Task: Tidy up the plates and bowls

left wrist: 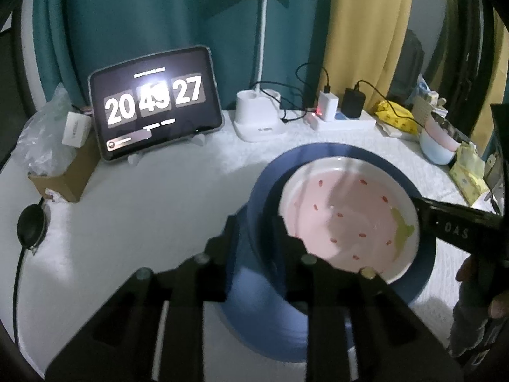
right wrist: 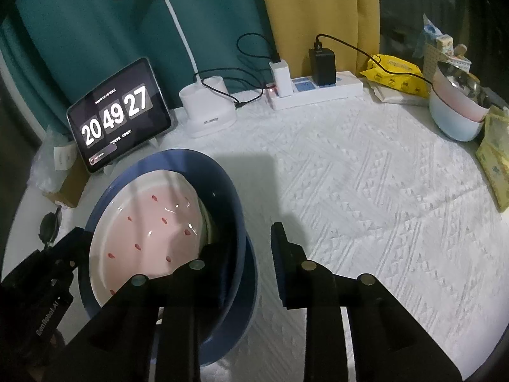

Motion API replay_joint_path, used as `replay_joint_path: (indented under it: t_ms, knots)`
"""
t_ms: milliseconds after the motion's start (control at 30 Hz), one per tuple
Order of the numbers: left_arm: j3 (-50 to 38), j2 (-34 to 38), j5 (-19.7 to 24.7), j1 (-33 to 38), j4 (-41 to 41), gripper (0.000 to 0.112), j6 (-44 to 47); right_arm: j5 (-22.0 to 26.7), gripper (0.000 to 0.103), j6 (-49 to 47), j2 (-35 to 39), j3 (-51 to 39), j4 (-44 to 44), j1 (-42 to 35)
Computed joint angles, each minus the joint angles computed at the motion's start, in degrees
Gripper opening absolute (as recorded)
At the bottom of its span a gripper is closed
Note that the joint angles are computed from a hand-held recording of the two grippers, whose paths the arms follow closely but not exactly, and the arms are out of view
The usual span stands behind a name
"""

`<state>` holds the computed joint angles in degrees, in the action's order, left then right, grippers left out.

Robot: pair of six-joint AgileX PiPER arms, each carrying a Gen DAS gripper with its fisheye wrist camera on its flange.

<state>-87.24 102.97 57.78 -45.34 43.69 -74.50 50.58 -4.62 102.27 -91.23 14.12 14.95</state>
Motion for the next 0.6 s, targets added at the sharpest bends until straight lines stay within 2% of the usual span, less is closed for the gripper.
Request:
replay_joint_path:
  t_ms: [167, 300, 433, 600]
  knots:
    - [0.25, -0.36, 1.81, -0.78, 1.16, 0.038, -1.75, -0.54, 0.034, -0.07, -1.39, 1.11, -0.13, -0.67]
    - [0.65, -0.8, 2.41, -1.51, 1.73, 0.038, -2.69, -1.06, 0.042, -1.36, -2.99, 2.44, 1.22, -1.42]
    - [0.75, -1.25, 2.26, -2.52, 2.02, 0.043, -3.07, -1.21, 0.042, -2.01, -4.41, 3.42, 1.65, -1.92]
    - [0.04, -1.14, 3.09, -4.38, 2.62, 0.044, -3.61, -1.35, 0.043, -2.58, -5.9, 4.71, 1.95, -2.26]
